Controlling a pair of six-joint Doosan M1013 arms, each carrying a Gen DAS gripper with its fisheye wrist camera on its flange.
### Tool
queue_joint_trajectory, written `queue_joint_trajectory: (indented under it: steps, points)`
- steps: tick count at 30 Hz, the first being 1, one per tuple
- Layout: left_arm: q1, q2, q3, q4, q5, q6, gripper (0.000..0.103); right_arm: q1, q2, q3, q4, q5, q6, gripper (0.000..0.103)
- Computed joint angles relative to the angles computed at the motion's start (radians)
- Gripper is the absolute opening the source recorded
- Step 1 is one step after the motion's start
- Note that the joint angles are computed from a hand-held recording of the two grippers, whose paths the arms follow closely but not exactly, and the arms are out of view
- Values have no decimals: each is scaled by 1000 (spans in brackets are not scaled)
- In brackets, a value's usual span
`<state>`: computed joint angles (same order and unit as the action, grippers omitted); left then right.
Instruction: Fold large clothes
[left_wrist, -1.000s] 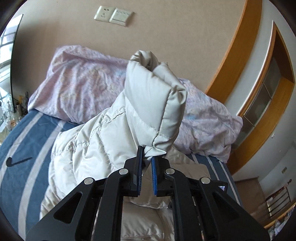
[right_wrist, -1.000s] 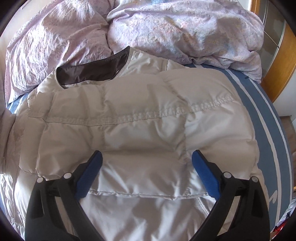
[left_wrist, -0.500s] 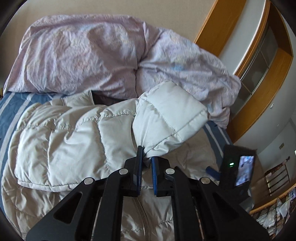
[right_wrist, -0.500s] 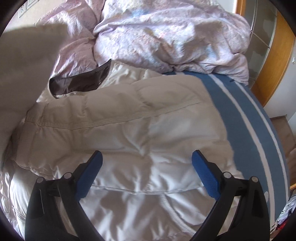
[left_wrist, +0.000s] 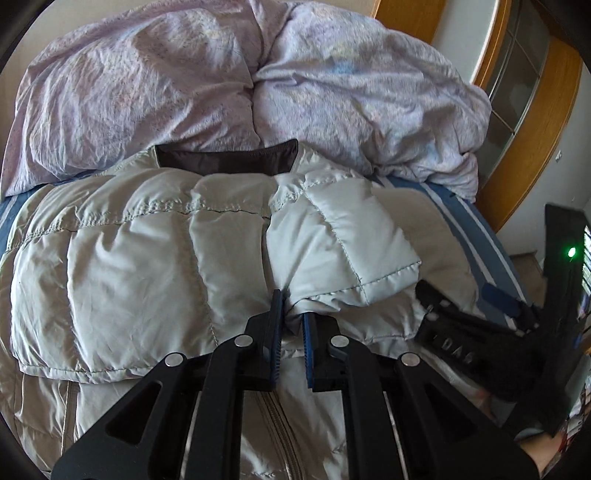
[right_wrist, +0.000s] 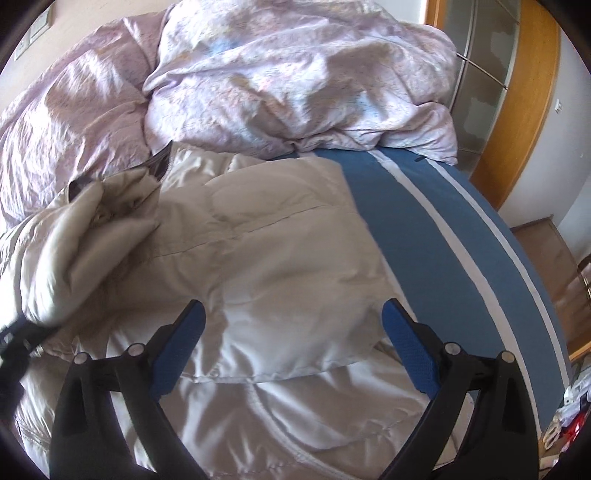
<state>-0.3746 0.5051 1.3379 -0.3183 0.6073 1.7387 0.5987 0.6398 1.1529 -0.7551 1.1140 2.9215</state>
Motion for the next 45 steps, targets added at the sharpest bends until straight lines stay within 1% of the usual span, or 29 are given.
queue_joint_trajectory:
  steps: [2,4,6,8,9,10,11,13,14,15,16,17,19,20,22,23,24,25,26,27,28,30,32,34,37,40,43,45]
  points:
    - [4,-4,8,-13,2,6,8,0,-10,11,-12,-6,26,92]
    - [12,-7,11,-38,15,13,11,2,-19,20,-28,-16,50,92]
    - [21,-9,8,-63,38,22,12,5,-29,28,-46,-33,69,90]
    - [30,-13,9,-75,56,30,18,11,-40,38,-72,-60,90,87]
    - [35,-17,12,-81,62,33,26,14,-43,38,-80,-68,95,86]
    - [41,-21,15,-91,69,35,39,17,-47,40,-89,-84,100,83]
    - [46,-24,19,-109,73,47,44,18,-48,39,-91,-93,99,81]
    - [62,-31,28,-179,82,92,58,24,-49,31,-99,-119,88,78]
    - [67,-32,30,-200,88,105,61,28,-49,28,-105,-137,84,75]
    - [70,-33,29,-206,93,109,71,30,-48,23,-105,-148,79,74]
    - [73,-39,36,-210,83,111,85,34,-46,16,-106,-156,72,72]
    - [75,-51,51,-218,53,122,87,38,-44,11,-111,-169,62,70]
    - [82,-69,70,-242,16,163,88,46,-38,0,-120,-188,44,67]
    - [83,-78,78,-223,-6,159,88,48,-33,-6,-119,-203,25,65]
    - [77,-96,96,-90,-81,76,88,48,-18,-28,-81,-217,-36,60]
    - [74,-101,102,17,-115,-4,88,47,-10,-38,-49,-230,-76,58]
    - [73,-101,101,80,-127,-59,88,43,-2,-47,-6,-251,-123,57]
    - [76,-100,100,133,-133,-106,88,40,10,-62,37,-258,-168,56]
    - [76,-96,97,206,-135,-174,88,40,17,-69,54,-258,-186,56]
    - [75,-91,93,311,-134,-269,88,39,27,-80,77,-255,-209,55]
    - [75,-85,88,374,-130,-327,88,38,38,-91,94,-246,-228,55]
    - [76,-74,82,486,-119,-425,88,37,52,-106,114,-234,-251,55]
    - [79,-63,75,564,-100,-487,88,36,63,-117,127,-220,-264,55]
    - [83,-48,65,595,-74,-514,88,34,73,-129,146,-206,-278,56]
    - [89,-30,50,598,-45,-523,88,28,75,-128,165,-208,-288,56]
    - [90,-20,44,609,-34,-532,88,24,83,-136,182,-199,-299,57]
    - [93,-15,40,591,-29,-521,88,21,89,-142,194,-192,-304,60]
    - [94,-11,36,588,-25,-515,88,16,90,-140,223,-200,-308,60]
